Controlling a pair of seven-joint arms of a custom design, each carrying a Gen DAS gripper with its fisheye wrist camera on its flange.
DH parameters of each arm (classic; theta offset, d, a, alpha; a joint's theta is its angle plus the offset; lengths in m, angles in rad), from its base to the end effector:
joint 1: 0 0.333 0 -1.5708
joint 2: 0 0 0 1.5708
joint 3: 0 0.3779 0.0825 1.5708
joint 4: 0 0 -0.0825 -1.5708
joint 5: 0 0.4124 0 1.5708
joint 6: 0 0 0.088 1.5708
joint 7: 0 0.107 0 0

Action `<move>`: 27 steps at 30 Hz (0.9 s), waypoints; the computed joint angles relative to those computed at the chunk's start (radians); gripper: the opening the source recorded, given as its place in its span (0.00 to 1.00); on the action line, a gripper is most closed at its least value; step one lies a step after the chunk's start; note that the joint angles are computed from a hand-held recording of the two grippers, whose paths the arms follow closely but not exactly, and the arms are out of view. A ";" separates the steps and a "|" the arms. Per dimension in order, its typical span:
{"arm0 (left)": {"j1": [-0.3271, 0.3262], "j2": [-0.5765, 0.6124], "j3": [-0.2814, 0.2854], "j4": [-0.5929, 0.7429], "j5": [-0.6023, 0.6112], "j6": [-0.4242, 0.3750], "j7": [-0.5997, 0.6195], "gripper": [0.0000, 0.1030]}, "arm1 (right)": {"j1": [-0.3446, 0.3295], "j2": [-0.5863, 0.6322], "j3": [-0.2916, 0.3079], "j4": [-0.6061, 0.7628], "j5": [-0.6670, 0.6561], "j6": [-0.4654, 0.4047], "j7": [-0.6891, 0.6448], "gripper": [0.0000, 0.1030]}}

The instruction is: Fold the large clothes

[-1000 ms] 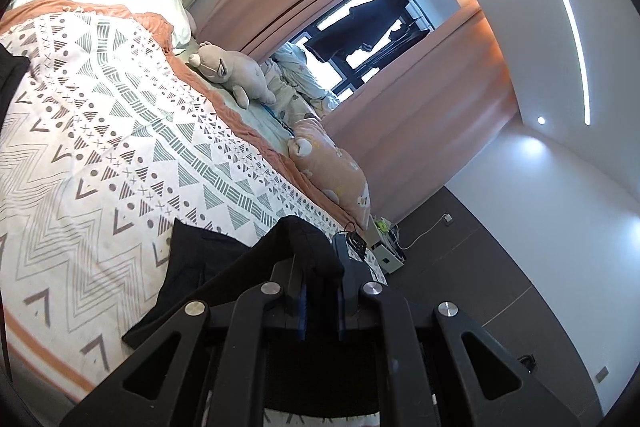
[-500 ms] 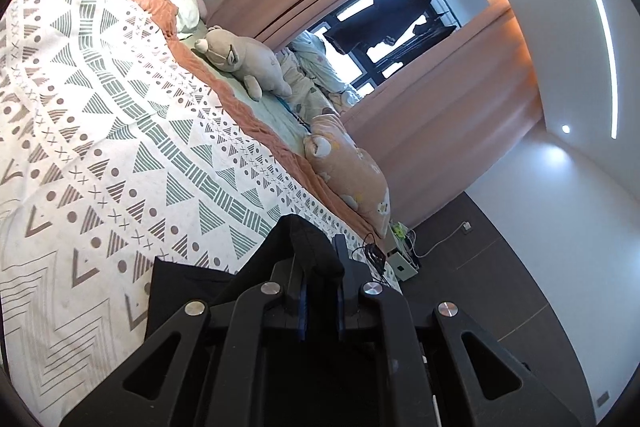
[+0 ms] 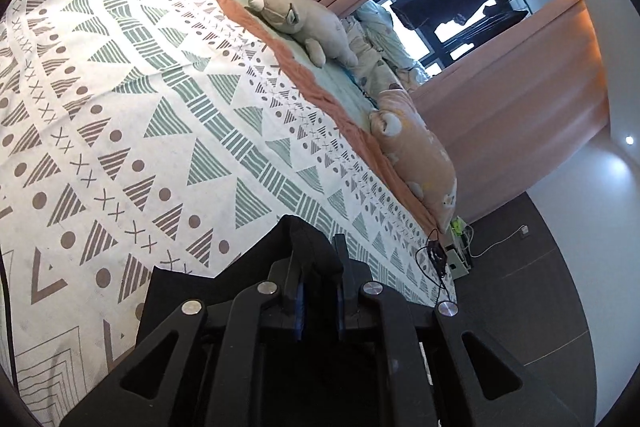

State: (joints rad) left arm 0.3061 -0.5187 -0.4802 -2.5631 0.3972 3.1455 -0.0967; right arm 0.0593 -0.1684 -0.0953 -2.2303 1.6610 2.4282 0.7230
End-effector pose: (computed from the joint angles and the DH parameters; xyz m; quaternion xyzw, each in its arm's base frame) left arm 0.4205 -0.1429 0.5753 -0.8285 0.2357 -0.4871 0.1439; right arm 0.5427 -0.0185 0.5322 -0.4411 0.6729 0.0844 0.5878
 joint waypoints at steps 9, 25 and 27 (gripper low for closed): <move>0.140 -0.009 -0.144 0.012 0.051 -0.064 -0.129 0.15 | 0.008 0.038 0.019 0.029 -0.090 0.009 0.076 0.20; -0.141 -0.079 0.056 -0.039 0.105 -0.217 -0.140 0.94 | -0.002 -0.031 -0.003 -0.022 -0.240 0.021 0.101 0.88; -0.192 -0.114 0.084 -0.054 0.098 -0.257 -0.115 0.94 | -0.001 -0.058 -0.006 -0.038 -0.270 0.032 0.121 0.88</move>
State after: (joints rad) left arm 0.1139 -0.6322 -0.3962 -2.6174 0.4956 2.8883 -0.2119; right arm 0.0584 -0.2265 -0.1008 -2.2685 1.3913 2.4603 0.8438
